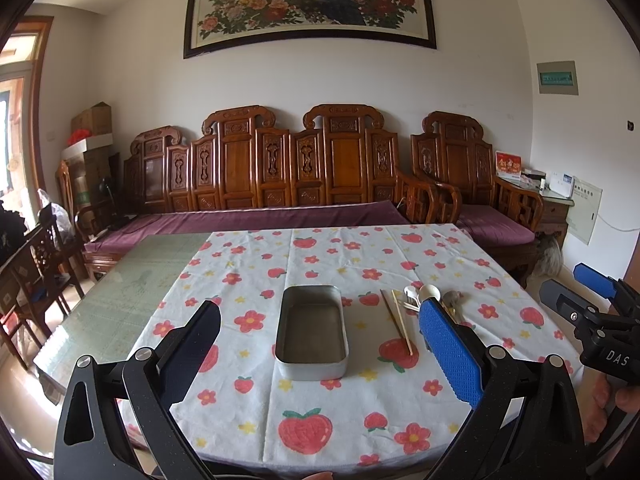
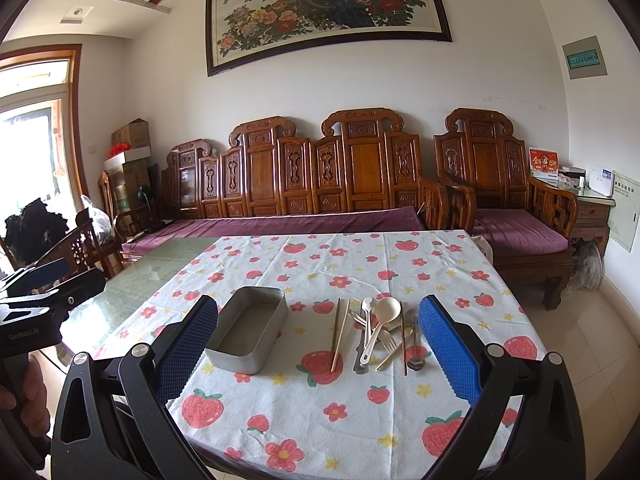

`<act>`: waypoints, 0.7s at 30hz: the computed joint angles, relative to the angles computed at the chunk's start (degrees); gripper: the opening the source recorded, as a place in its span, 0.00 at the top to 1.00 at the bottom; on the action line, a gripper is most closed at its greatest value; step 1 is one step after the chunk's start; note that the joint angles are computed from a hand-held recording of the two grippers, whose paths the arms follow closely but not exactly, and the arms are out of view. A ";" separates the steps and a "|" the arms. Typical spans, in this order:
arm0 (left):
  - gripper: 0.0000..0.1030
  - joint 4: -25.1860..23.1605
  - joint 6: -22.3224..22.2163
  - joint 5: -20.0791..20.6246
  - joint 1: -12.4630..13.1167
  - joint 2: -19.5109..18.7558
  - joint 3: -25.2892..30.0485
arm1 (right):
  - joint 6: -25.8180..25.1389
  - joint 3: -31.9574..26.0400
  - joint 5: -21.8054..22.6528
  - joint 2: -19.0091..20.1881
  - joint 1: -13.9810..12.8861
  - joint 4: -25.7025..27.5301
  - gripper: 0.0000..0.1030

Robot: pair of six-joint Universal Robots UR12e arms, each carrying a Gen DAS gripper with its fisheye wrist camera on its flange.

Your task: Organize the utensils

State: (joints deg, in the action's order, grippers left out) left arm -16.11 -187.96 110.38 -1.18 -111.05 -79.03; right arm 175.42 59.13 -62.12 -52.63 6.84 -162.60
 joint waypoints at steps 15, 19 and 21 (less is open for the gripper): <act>0.06 1.06 0.07 -0.22 -0.03 -0.13 -0.62 | 0.03 0.24 -0.01 -0.14 0.01 -0.15 0.02; 0.06 0.43 0.02 0.18 -0.47 -0.12 -0.15 | 0.01 0.28 0.01 -0.14 0.01 -0.17 0.02; 0.06 0.23 -0.01 0.14 -0.45 0.02 -0.15 | 0.02 0.29 0.02 -0.15 0.00 -0.17 0.02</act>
State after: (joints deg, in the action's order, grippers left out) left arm -15.88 -187.97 110.51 -1.63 -111.03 -79.18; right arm 175.45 59.41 -62.10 -52.77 6.84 -162.76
